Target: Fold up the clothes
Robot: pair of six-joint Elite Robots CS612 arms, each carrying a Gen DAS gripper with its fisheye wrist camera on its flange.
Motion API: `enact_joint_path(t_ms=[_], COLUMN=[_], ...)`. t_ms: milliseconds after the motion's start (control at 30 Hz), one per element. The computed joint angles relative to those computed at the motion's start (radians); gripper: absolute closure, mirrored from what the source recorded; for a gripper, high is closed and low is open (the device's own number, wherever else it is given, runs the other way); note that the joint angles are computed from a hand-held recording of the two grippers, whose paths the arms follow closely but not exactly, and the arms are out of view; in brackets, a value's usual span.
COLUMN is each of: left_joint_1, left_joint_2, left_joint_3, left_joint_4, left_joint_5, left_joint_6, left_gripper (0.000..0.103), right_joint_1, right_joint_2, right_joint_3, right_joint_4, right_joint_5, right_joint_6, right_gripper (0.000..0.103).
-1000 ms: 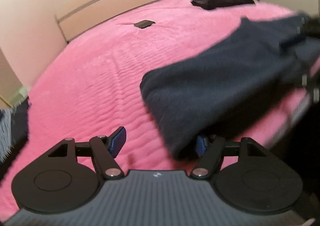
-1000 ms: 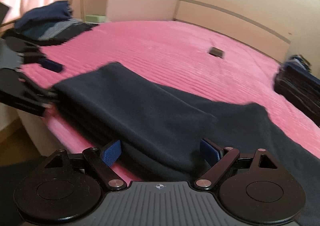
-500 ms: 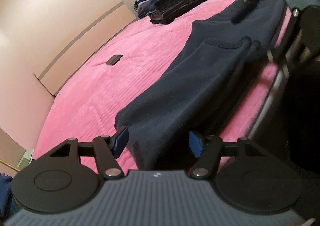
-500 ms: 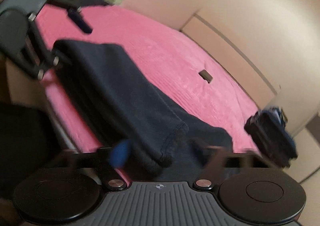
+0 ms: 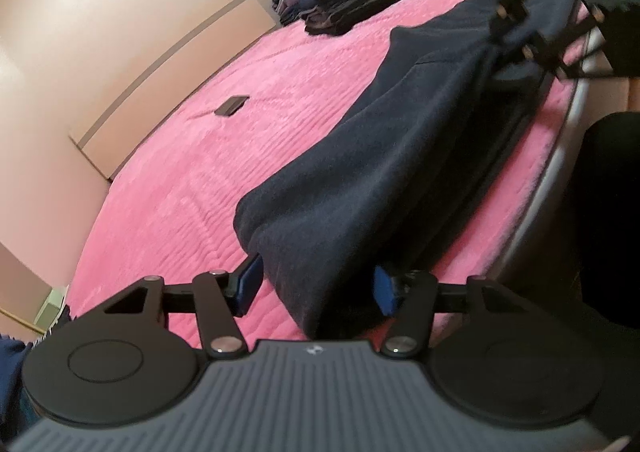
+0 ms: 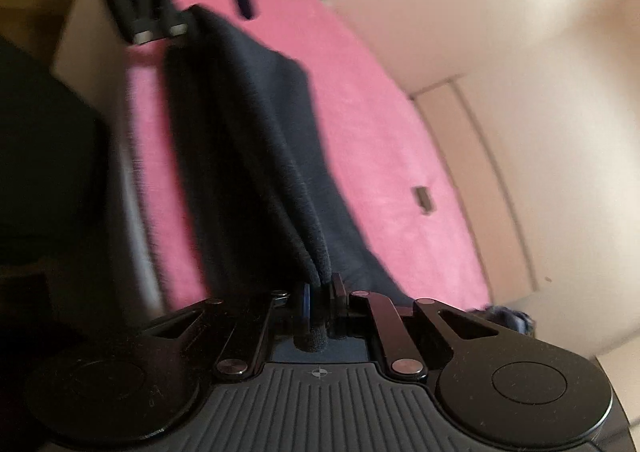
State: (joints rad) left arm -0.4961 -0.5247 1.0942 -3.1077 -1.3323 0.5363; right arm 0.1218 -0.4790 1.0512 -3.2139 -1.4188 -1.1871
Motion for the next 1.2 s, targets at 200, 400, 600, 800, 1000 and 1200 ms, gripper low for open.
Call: enact_joint_path(t_ms=[200,400,600,800,1000,1200], left_joint_1=[-0.001,0.016,0.060,0.077,0.085,0.092], left_joint_2=[-0.003,-0.048,-0.078,0.011,0.151,0.213], left_joint_3=[0.003,0.056,0.081,-0.122,-0.409,-0.531], left_joint_4=[0.042,0.065,-0.002,0.083,0.388,0.480], left_joint_5=[-0.016,-0.087,-0.282,-0.294,-0.317,-0.322], left_joint_6=[0.017,-0.006,-0.190,-0.353,-0.385,-0.378], left_gripper=[0.054,0.053,0.052,0.054,0.062,0.058], right_joint_1=[-0.008,-0.009,-0.036,-0.038,-0.047,-0.052], right_joint_2=[-0.008,-0.034,-0.098,-0.062,-0.013,0.004], right_joint_3=[0.036,0.054,0.096,-0.002,-0.085,-0.138], right_joint_4=[0.056,0.051,0.133,0.175,0.330,0.282], right_joint_5=[-0.041,-0.079,0.075,0.179,0.225,0.240], right_joint_6=[0.037,0.230,0.555,0.831,0.954,1.010], right_gripper=[0.096,0.046,0.046,0.075,0.075,0.075])
